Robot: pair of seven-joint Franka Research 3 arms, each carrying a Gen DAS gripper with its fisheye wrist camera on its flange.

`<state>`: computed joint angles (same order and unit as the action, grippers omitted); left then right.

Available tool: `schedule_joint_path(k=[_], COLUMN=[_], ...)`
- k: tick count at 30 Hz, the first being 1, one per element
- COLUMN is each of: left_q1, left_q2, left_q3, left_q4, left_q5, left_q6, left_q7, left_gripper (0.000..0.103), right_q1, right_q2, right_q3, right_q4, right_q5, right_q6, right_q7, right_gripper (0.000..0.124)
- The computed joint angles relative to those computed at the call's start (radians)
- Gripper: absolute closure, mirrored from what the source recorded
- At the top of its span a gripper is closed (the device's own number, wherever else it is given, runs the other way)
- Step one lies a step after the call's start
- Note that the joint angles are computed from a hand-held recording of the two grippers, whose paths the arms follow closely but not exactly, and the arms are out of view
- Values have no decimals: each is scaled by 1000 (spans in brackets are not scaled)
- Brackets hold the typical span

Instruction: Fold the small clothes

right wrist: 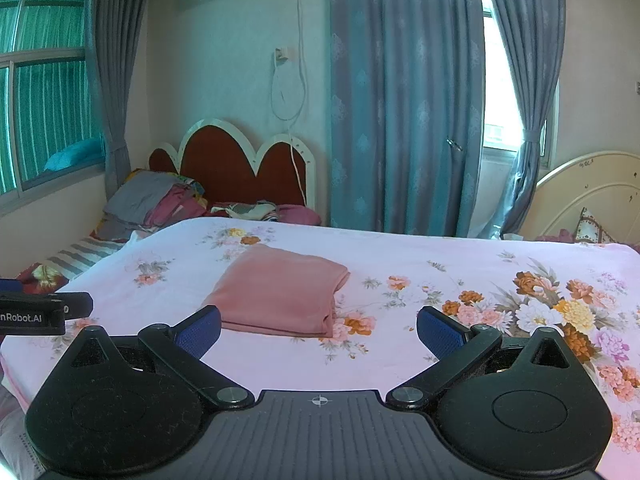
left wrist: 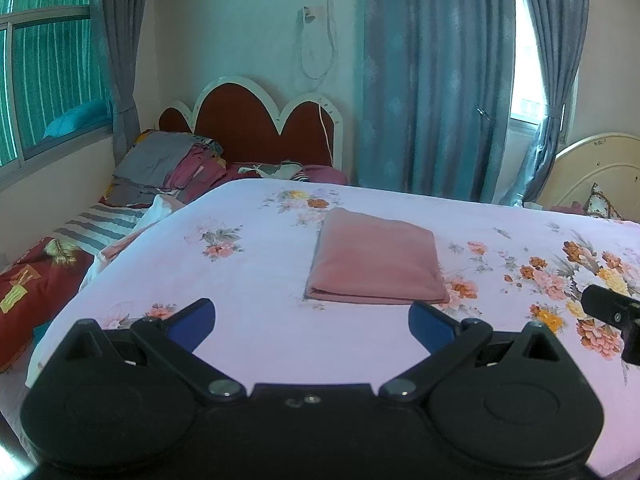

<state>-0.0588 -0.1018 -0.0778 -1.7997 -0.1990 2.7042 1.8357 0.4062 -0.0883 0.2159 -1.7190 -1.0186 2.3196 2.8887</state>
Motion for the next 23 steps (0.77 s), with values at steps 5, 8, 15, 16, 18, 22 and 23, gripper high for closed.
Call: schedule_joint_path(k=[5,8,15,16,18,22,23], left_q1=[0,2,15,18,26,41,41], left_q2=[6,14,60,68,96,181,208], left_q3=[0,-1,-5,-6,-12,-32,-36], left_q4=[5,16,66,72,103,188,217], left_q5=[-7,-13,-91,-111,-120,-26,20], left_q6=[-6,-15,-41,-37,-50,-59,-65], left_q7=[11,15,67,75,62,0,-30], left_gripper=[0,0,2,4,5,0,0], right_q1=[-1,-2,-3,-2,-1,-2,-3], right_q2=[1,5,25,31,41,61,65], right_q3=[-2,-5,-16,-19,-25,-44,-49], right_q4=[0,1,15,19,26,31,31], right_q5=[2,6,20,24,32,54,60], right_q6=[2,7,15,17,16,7,4], right_q7=[4,3,-11,-15,-22,-34,-34], right_gripper=[21,21,21,21,21,21,21])
